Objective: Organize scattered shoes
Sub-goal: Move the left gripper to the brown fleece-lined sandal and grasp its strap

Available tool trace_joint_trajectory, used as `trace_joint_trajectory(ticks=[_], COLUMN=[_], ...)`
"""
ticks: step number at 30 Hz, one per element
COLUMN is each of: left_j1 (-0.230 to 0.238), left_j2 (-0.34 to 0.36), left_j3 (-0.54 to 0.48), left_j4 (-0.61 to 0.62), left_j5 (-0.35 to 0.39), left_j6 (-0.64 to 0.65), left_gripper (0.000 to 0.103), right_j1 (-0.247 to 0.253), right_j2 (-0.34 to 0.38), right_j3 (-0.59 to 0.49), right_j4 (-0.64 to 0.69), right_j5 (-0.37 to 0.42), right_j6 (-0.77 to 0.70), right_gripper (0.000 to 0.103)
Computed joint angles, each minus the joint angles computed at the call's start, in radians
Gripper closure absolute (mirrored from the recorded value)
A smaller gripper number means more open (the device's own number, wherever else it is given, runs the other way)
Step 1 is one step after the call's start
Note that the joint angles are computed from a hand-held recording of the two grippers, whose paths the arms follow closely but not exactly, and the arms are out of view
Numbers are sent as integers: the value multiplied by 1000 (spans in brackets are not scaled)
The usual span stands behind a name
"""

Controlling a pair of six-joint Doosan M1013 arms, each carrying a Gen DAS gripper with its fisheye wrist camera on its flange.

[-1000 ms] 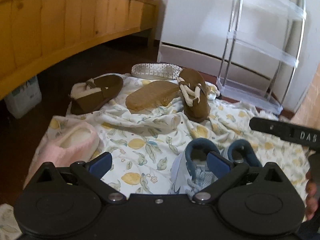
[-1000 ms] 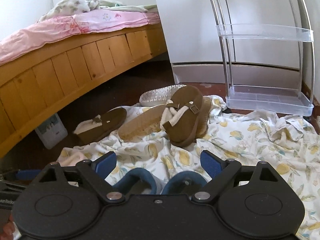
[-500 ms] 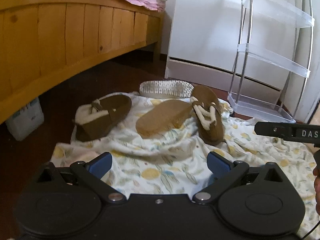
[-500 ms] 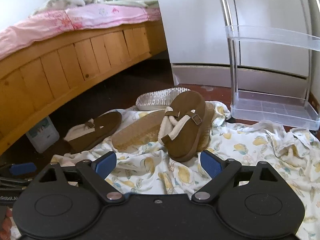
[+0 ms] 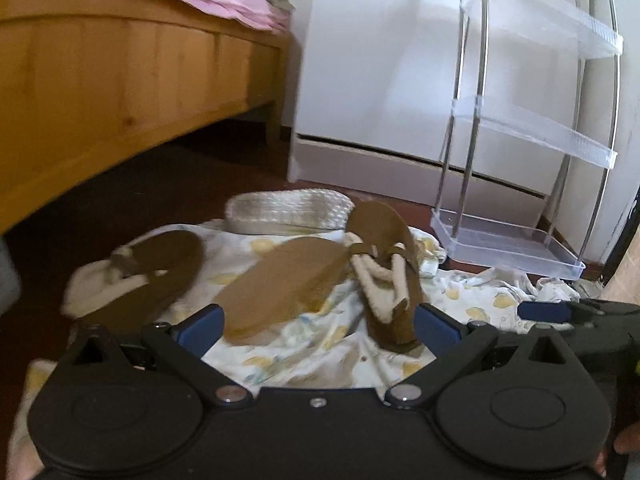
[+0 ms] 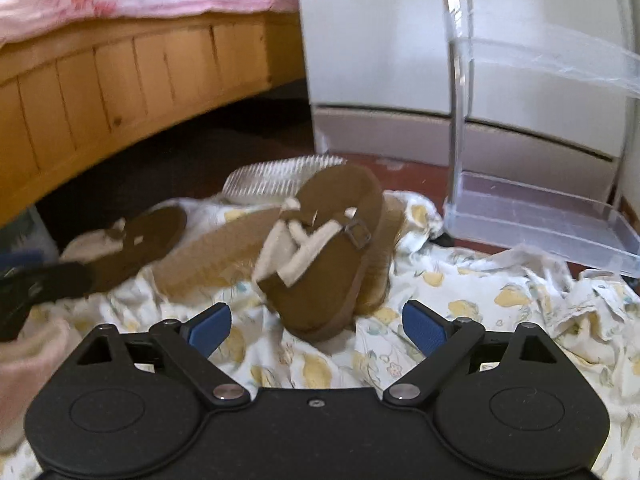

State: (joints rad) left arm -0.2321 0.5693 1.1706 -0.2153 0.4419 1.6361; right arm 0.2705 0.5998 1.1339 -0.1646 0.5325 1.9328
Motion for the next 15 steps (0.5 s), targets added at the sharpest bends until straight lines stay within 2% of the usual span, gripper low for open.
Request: trace_joint_trajectory(ticks=[4, 9, 11, 15], left_j1=[-12, -21, -21, -14], left_j2=[81, 174, 206, 253], left_j3=[-126, -263, -312, -380], left_j4=[-17, 48, 68, 17], left_j5=[84, 151, 192, 253], left_j6=[-14, -192, -247, -234], left_gripper=[1, 2, 11, 23], right_j1=[-13, -27, -31, -41], right_j2=[6, 13, 18, 30], right_j3=[-5, -7, -10, -16], right_j4=[-19, 3, 2, 2], right_j5=[-16, -37, -37, -28], right_j6=[7, 9, 16, 44], right_gripper=[8, 8, 7, 7])
